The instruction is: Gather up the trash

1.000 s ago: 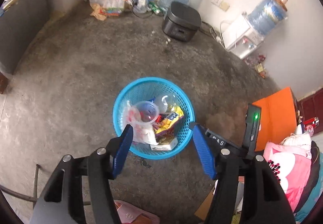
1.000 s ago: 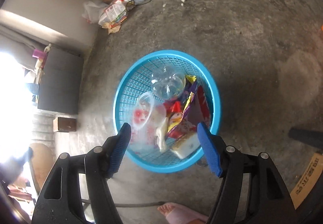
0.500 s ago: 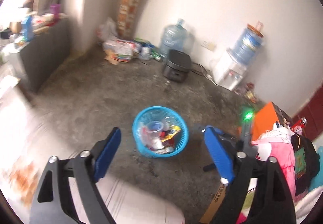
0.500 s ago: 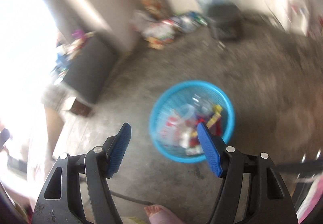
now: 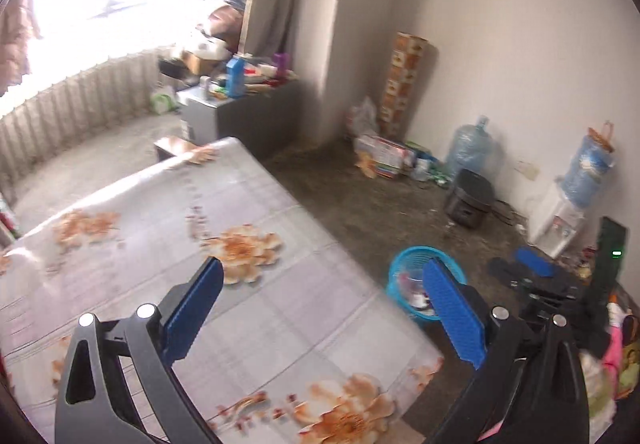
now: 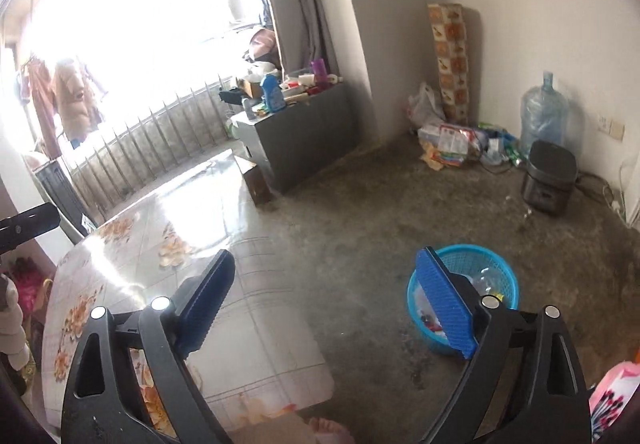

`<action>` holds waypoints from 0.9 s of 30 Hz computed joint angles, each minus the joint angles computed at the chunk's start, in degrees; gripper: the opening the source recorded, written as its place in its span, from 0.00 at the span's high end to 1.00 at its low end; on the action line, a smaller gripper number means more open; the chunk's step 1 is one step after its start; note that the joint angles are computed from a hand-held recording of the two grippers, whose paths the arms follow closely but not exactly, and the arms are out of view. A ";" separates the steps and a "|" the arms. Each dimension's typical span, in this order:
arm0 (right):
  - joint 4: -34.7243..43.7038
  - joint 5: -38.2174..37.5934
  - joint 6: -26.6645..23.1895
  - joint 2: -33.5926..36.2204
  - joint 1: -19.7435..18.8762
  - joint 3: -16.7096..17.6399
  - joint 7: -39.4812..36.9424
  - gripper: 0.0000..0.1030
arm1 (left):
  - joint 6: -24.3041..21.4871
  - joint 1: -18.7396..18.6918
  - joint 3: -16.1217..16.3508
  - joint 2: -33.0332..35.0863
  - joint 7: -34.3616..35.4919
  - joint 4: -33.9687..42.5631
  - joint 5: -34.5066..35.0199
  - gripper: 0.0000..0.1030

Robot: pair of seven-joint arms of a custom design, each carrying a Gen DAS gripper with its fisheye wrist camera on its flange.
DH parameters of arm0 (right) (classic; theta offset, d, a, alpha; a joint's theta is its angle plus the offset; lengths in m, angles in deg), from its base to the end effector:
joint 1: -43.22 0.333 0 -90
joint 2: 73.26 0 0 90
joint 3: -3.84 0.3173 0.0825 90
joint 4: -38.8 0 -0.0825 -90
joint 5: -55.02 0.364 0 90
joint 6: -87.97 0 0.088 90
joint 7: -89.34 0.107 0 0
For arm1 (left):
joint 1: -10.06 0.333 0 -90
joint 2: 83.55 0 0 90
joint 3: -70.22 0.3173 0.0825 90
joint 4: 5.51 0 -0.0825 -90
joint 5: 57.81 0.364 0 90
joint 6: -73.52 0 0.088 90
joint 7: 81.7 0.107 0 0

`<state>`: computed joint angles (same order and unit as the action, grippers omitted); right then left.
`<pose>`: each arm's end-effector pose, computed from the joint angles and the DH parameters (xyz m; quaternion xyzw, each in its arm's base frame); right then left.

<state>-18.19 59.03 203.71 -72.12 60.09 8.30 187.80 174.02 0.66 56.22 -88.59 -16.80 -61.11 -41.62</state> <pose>0.4569 0.1818 0.9280 -0.6856 0.5447 -0.2107 0.4345 0.3911 -0.1561 0.9518 -0.6649 0.6022 -0.3382 0.2844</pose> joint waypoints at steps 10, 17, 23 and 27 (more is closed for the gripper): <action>-10.95 -12.05 2.45 -8.23 5.53 4.59 -7.23 0.07 | -6.22 6.10 -6.76 -17.51 -11.90 -22.93 14.32 0.05; -12.48 -11.73 -10.10 -8.08 6.78 4.99 -10.54 0.07 | -12.86 9.03 -7.65 -21.60 -17.59 -29.13 5.21 0.05; -9.22 -15.77 -14.36 -6.15 6.19 4.88 -8.07 0.07 | -14.68 10.39 -9.03 -19.30 -19.44 -26.87 5.32 0.05; -7.14 -17.22 -17.30 -5.15 6.06 4.69 -5.48 0.07 | -15.61 9.26 -10.43 -15.78 -20.38 -22.78 6.57 0.05</action>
